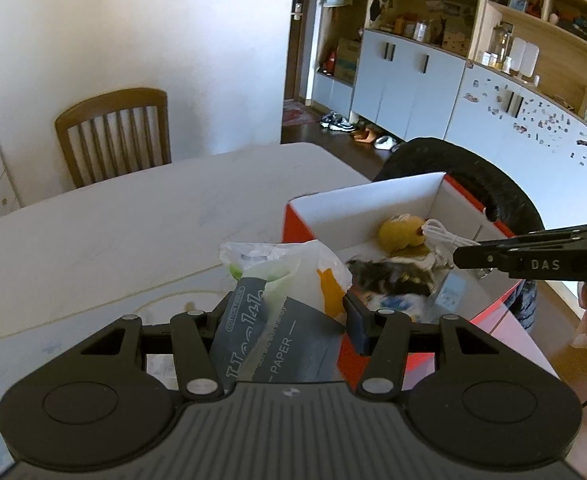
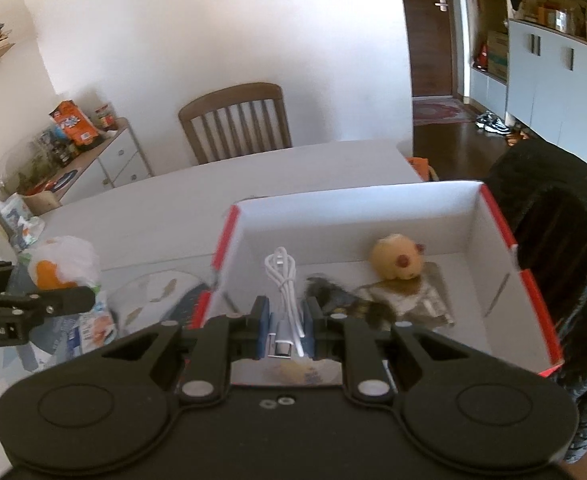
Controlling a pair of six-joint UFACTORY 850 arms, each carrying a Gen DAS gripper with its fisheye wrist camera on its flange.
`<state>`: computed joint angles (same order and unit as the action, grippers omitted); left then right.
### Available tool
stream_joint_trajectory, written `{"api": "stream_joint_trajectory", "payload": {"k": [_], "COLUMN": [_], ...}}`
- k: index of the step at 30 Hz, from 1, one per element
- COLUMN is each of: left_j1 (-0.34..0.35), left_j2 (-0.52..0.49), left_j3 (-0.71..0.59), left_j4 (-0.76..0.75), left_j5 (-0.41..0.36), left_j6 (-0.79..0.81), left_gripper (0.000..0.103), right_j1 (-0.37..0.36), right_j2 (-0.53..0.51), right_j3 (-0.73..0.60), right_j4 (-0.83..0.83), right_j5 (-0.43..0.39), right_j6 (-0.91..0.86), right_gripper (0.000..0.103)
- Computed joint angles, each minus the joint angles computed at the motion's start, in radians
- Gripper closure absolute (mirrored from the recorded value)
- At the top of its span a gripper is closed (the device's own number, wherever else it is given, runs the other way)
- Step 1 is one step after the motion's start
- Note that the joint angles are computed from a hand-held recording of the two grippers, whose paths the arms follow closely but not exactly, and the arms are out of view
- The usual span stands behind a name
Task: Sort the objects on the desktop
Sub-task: 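Carry the held bag and white cable up and over into the red box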
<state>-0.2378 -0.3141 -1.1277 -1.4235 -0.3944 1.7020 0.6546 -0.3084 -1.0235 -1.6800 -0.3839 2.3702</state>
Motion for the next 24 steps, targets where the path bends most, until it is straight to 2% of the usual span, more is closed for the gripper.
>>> {"api": "stream_joint_trajectory", "payload": {"k": [11,24], "left_j1": [-0.072,-0.172], "left_j2": [-0.034,-0.127], "left_j3": [-0.062,-0.165], "left_j4": [0.047,0.148], "left_j5": [0.024,0.067], "left_j6": [-0.064,-0.126], "left_gripper": [0.05,0.05], "right_j1": [-0.06,-0.131], "right_j2": [0.04,0.024], "right_j3": [0.058,0.062], "right_j4": [-0.074,-0.097], "right_j5": [0.025,0.071], "right_j6": [0.052,0.04], "right_gripper": [0.086,0.086]}}
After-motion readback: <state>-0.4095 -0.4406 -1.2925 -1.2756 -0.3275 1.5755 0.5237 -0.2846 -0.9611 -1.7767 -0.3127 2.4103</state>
